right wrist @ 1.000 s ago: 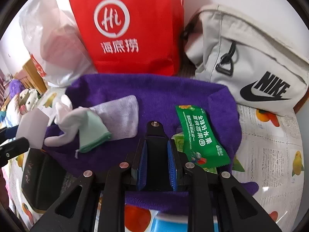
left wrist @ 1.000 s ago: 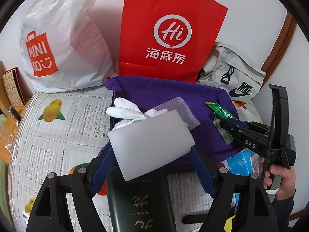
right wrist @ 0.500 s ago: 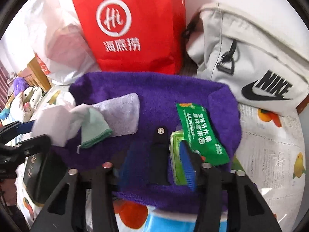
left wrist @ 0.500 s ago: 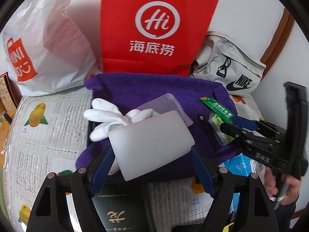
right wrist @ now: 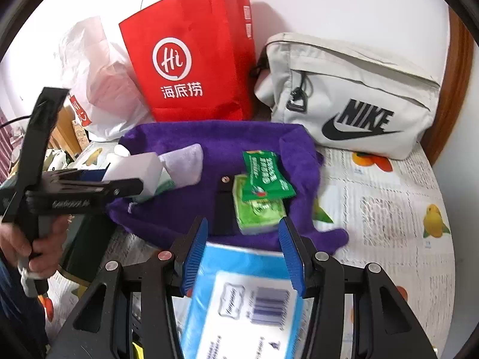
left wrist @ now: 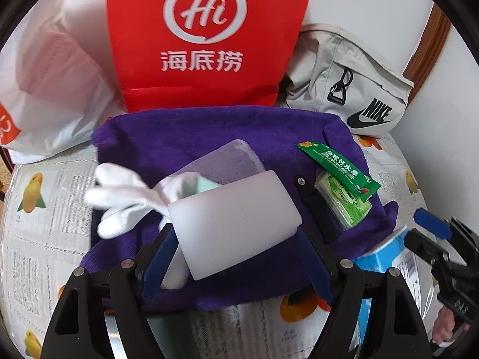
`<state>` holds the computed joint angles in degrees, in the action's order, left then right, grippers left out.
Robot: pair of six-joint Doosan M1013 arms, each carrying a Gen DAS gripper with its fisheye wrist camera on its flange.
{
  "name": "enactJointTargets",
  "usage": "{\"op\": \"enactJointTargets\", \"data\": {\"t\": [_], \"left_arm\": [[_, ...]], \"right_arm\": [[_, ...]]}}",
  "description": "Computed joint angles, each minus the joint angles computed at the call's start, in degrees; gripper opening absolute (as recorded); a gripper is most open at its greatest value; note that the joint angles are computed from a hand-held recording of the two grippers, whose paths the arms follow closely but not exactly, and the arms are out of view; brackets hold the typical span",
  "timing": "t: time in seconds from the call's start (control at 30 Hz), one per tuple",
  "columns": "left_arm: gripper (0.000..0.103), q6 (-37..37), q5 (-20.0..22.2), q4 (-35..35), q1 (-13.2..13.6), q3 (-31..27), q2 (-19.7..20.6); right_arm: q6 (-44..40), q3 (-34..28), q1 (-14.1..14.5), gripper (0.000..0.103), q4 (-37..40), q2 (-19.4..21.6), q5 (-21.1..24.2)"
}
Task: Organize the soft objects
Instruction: 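Carry the white foam block onto the purple towel and open the left gripper, then grasp the yellow bag with the right gripper while the left reaches the white tissue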
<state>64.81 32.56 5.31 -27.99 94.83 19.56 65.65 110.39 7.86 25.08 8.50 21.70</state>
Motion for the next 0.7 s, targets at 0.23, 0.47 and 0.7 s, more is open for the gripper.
{"op": "enactJointTargets", "data": {"t": [0.23, 0.47, 0.7], "left_arm": [[0.080, 2.3, 2.1, -0.6, -0.7, -2.7, 2.6], [0.084, 5.2, 3.2, -4.8, -0.5, -3.6, 3.2], [0.084, -0.6, 4.2, 0.4, -1.1, -1.9, 1.1]], "right_arm": [[-1.4, 1.1, -0.9, 0.049, 2.6, -0.2, -1.0], [-2.8, 1.4, -0.7, 0.049, 3.7, -0.6, -1.2], [-2.3, 2.8, 0.1, 0.049, 3.5, -2.6, -0.7]]}}
